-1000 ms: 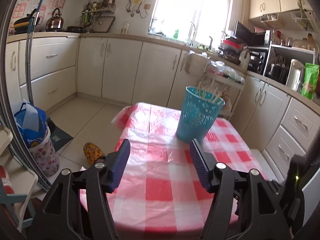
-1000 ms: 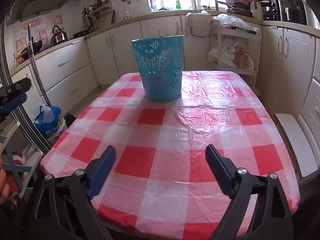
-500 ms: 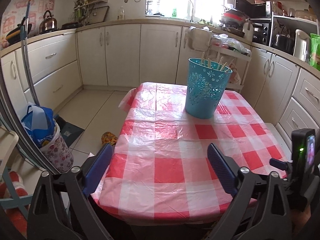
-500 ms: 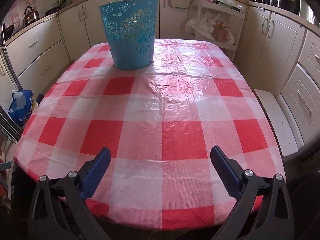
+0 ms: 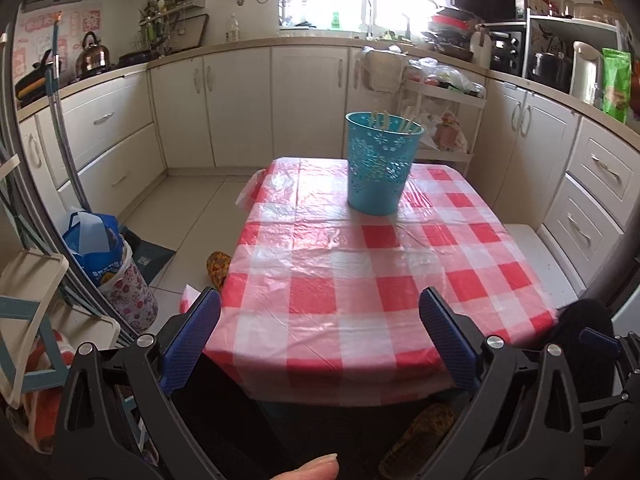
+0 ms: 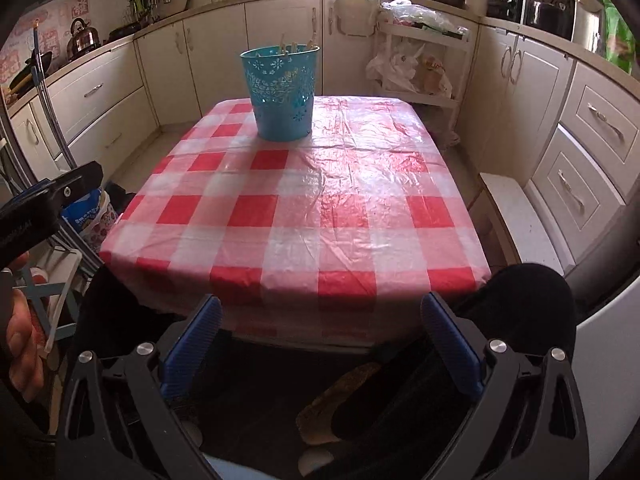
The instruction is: Organize utensils
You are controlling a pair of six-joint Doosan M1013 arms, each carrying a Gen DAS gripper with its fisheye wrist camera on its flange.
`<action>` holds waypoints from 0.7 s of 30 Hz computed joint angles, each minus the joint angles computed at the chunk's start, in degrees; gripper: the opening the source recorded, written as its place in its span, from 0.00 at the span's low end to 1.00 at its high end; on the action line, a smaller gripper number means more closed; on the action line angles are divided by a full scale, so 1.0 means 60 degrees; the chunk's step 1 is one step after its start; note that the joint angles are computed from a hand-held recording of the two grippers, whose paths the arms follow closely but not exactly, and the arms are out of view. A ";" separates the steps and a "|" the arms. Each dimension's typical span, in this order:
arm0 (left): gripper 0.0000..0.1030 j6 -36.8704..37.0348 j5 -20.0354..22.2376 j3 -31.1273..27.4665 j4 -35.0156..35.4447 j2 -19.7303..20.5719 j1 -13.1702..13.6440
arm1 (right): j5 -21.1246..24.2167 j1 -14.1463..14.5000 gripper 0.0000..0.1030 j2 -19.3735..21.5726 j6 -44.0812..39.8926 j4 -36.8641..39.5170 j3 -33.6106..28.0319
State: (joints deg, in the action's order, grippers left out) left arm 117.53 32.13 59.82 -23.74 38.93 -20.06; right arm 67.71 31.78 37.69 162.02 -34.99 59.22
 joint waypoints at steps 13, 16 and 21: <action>0.93 -0.1443 -0.0253 0.0883 0.1929 -0.0761 -0.0096 | 0.0173 0.0429 0.93 0.0232 -0.0274 0.0012 -0.0602; 0.93 -0.1296 -0.0295 0.0989 0.1712 -0.0823 -0.0043 | 0.0227 0.0454 0.93 0.0263 -0.0261 -0.0024 -0.0632; 0.93 -0.1237 -0.0157 0.1029 0.1620 -0.0830 -0.0009 | 0.0329 0.0468 0.93 0.0367 -0.0549 0.0035 -0.0764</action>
